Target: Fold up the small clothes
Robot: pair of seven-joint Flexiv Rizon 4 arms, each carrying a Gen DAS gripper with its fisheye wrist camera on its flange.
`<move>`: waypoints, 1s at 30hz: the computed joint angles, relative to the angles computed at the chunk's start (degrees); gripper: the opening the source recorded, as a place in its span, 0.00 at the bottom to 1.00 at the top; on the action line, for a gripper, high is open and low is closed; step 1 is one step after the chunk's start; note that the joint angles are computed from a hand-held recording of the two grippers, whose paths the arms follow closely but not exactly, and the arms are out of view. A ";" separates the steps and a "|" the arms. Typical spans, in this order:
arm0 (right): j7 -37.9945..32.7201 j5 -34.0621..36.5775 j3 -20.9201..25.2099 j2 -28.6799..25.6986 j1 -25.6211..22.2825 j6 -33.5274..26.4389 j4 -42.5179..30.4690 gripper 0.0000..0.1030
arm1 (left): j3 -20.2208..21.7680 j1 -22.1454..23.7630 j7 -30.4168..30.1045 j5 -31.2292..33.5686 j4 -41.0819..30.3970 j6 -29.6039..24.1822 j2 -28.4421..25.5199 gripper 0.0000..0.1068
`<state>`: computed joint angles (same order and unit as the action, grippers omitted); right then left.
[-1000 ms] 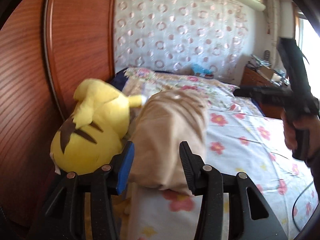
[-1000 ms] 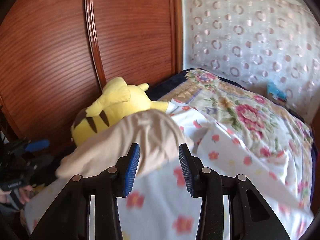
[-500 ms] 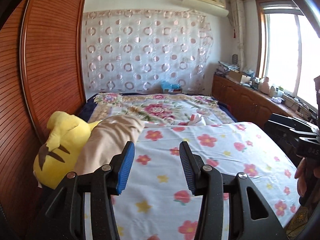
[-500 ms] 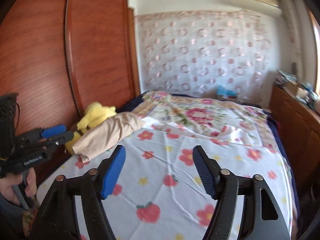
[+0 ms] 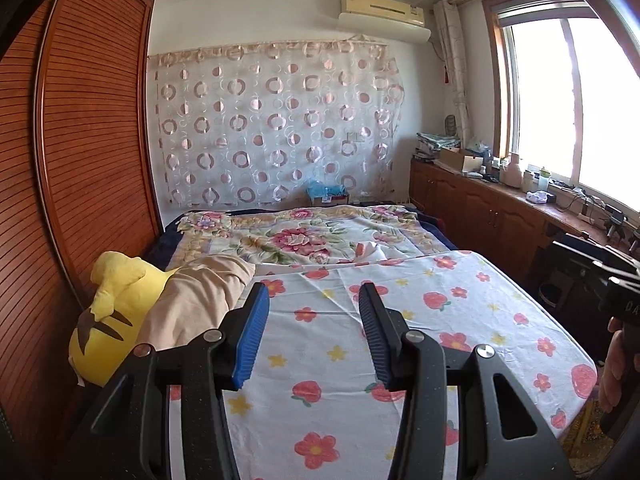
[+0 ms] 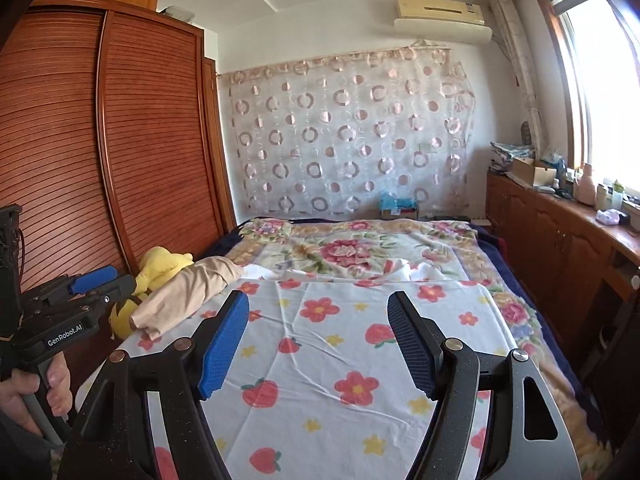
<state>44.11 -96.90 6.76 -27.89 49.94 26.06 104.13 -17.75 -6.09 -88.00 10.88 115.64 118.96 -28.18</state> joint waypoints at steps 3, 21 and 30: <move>0.19 0.94 0.23 -0.63 1.00 -1.19 -0.26 0.71 | 0.01 -0.29 -0.18 -0.21 0.40 -0.29 0.52 0.45; -0.04 3.00 1.12 1.51 1.27 -3.09 1.69 0.71 | 0.43 -0.94 -0.61 -0.77 0.83 -0.29 0.90 0.45; 0.01 2.53 1.81 2.46 0.76 -2.97 2.80 0.71 | 0.28 -0.72 -0.69 -0.54 0.83 -0.37 0.95 0.45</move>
<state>44.12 -94.37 8.57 -25.43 50.70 23.10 106.94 -17.47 -6.81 -88.69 10.34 116.48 118.59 -27.23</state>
